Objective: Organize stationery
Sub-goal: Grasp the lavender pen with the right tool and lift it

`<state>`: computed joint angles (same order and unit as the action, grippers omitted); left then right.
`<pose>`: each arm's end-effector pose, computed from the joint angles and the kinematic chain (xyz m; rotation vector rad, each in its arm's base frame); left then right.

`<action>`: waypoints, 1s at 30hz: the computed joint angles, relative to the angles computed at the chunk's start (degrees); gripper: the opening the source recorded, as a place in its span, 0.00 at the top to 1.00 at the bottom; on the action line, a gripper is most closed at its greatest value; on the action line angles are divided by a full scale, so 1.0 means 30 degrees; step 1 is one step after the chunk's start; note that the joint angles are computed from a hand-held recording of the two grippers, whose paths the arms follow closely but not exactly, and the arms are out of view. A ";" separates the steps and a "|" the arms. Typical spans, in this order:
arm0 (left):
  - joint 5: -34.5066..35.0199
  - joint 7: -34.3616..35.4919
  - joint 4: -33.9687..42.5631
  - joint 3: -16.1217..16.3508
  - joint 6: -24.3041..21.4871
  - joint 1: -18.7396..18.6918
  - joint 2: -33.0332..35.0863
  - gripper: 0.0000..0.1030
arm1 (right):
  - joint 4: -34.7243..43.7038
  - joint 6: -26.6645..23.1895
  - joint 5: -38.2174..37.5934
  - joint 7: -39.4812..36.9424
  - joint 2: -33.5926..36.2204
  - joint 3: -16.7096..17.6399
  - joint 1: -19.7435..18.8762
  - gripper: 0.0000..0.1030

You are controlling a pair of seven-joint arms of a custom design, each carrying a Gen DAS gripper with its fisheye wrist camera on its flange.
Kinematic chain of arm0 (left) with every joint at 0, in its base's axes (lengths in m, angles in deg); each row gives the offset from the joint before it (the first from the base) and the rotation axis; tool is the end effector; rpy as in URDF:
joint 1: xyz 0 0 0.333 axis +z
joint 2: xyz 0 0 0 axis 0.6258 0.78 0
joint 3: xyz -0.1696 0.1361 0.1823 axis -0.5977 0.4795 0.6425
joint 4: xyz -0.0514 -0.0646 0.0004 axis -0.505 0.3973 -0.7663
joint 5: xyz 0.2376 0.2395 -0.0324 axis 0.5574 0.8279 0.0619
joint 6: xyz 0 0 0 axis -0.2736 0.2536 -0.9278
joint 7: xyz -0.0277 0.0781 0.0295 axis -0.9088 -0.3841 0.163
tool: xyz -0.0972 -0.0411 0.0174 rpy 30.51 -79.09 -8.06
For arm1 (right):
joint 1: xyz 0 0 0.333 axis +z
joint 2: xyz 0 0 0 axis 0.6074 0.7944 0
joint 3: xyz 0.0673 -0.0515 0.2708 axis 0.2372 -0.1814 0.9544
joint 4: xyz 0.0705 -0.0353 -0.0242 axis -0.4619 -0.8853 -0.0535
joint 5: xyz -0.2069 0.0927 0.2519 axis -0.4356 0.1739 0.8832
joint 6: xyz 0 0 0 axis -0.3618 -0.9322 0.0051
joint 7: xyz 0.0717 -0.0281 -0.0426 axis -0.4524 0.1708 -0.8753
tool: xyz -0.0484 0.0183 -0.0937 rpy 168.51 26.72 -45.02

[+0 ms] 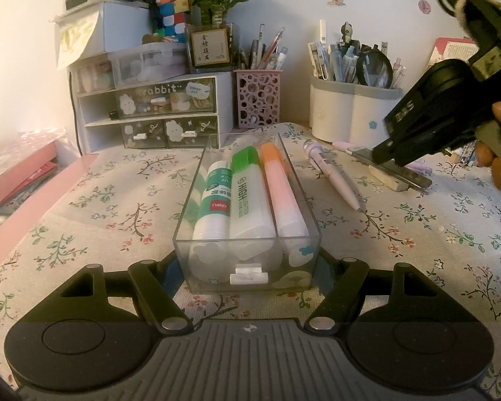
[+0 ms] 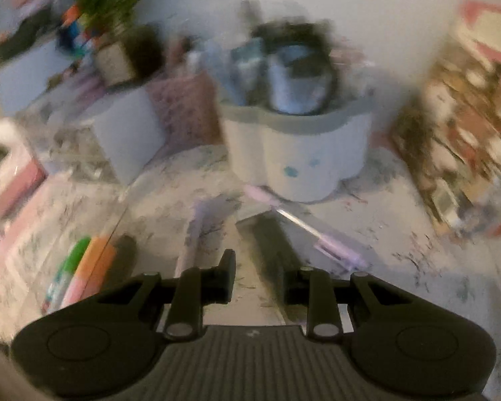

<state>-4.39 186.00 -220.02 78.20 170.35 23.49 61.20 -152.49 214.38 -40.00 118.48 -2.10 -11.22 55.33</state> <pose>0.4810 -0.1836 0.3783 -1.3414 1.9083 -0.9968 0.5720 0.1986 0.4326 -1.7263 1.9066 -0.6483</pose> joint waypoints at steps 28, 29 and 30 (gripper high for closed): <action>0.0004 -0.0017 0.0017 0.0005 0.0002 -0.0013 0.0021 0.29 | 0.6922 -0.2450 0.5775 -0.4998 0.4862 0.0580 0.0482 0.87; -0.0016 -0.0003 0.0003 0.0014 0.0008 -0.0025 0.0006 0.29 | 0.6317 -0.1953 0.5874 -0.4613 0.4463 0.0564 0.0419 0.87; -0.0017 -0.0003 0.0003 0.0014 0.0008 -0.0024 0.0006 0.29 | 0.5762 -0.1489 0.6011 -0.4293 0.4082 0.0597 0.0324 0.87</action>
